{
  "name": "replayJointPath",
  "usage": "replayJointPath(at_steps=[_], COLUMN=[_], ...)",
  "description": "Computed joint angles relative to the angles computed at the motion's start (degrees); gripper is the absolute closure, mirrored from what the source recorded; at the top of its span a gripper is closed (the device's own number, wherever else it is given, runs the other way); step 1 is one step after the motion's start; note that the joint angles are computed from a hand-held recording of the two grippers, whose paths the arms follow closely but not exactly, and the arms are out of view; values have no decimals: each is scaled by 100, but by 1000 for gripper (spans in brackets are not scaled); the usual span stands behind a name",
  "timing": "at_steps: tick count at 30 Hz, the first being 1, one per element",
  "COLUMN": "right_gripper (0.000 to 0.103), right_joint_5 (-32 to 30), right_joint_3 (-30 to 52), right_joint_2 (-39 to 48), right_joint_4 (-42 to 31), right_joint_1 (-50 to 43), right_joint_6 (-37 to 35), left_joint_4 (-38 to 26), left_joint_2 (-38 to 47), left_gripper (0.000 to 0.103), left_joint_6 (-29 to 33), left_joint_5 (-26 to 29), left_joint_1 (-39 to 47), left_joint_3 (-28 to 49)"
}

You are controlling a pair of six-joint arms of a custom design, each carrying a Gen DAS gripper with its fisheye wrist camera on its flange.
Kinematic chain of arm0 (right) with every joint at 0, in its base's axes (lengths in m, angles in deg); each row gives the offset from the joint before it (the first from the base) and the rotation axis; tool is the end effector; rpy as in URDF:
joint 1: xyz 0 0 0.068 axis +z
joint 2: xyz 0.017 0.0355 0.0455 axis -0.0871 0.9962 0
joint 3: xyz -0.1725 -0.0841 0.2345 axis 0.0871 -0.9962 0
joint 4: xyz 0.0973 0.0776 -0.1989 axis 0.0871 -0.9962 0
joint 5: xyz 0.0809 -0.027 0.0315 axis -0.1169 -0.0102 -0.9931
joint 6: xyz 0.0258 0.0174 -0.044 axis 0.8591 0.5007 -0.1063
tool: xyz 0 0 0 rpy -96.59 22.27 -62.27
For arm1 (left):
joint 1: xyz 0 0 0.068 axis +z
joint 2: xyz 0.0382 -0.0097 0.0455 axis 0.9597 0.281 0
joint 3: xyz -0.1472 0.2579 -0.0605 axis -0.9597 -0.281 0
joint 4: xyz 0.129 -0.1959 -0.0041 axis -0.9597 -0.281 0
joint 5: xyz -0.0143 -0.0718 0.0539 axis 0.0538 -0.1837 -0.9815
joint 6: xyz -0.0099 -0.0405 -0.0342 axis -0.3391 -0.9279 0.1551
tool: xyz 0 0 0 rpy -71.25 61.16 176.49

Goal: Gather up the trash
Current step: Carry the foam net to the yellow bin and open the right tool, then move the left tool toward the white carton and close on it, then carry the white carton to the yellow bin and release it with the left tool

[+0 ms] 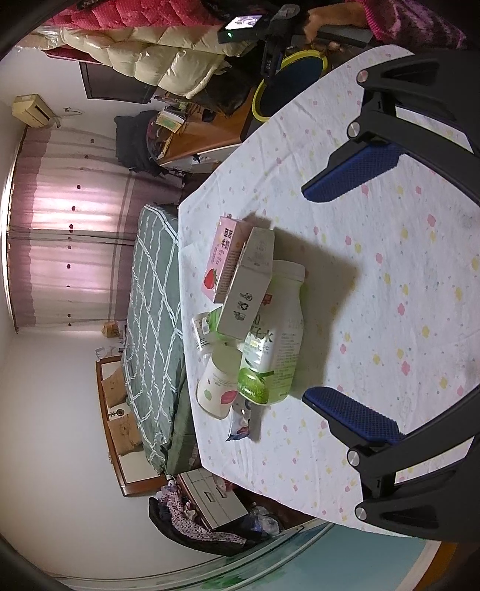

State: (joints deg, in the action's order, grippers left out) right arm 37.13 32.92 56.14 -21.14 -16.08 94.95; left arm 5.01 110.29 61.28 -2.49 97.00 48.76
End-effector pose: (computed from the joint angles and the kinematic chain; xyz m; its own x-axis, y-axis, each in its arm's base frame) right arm 0.1949 -0.0457 0.0846 -0.5638 0.5235 -0.6388 0.6047 0.7885 0.1124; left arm 0.2277 0.0768 0.1324 -0.5714 0.1695 -0.8030 0.3207 0.9468 -0.0283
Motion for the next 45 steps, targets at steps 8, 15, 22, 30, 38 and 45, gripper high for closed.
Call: replayJointPath(at_steps=[8, 15, 22, 30, 38, 45], right_gripper=[51, 50, 50, 50, 50, 50], right_joint_5=[895, 1094, 954, 826, 653, 716], right_joint_3=[85, 468, 556, 624, 672, 557], right_joint_2=[-409, -36, -19, 9, 80, 39], right_joint_4=[-266, -447, -562, -681, -688, -515], right_joint_1=[1856, 2380, 2269, 2200, 2094, 2175], right_joint_6=[682, 814, 793, 783, 703, 687], left_joint_4=[470, -9, -1056, -1839, -2479, -1763], left_joint_2=[465, 815, 1404, 2015, 2397, 1907], left_gripper=[5, 5, 5, 5, 25, 28], left_joint_6=[-121, 201, 480, 780, 1062, 1180], left_joint_5=[-281, -268, -363, -389, -290, -286], left_joint_1=[-159, -433, -869, -1133, -1305, -1382], left_joint_3=[191, 972, 2208, 3234, 3870, 2948])
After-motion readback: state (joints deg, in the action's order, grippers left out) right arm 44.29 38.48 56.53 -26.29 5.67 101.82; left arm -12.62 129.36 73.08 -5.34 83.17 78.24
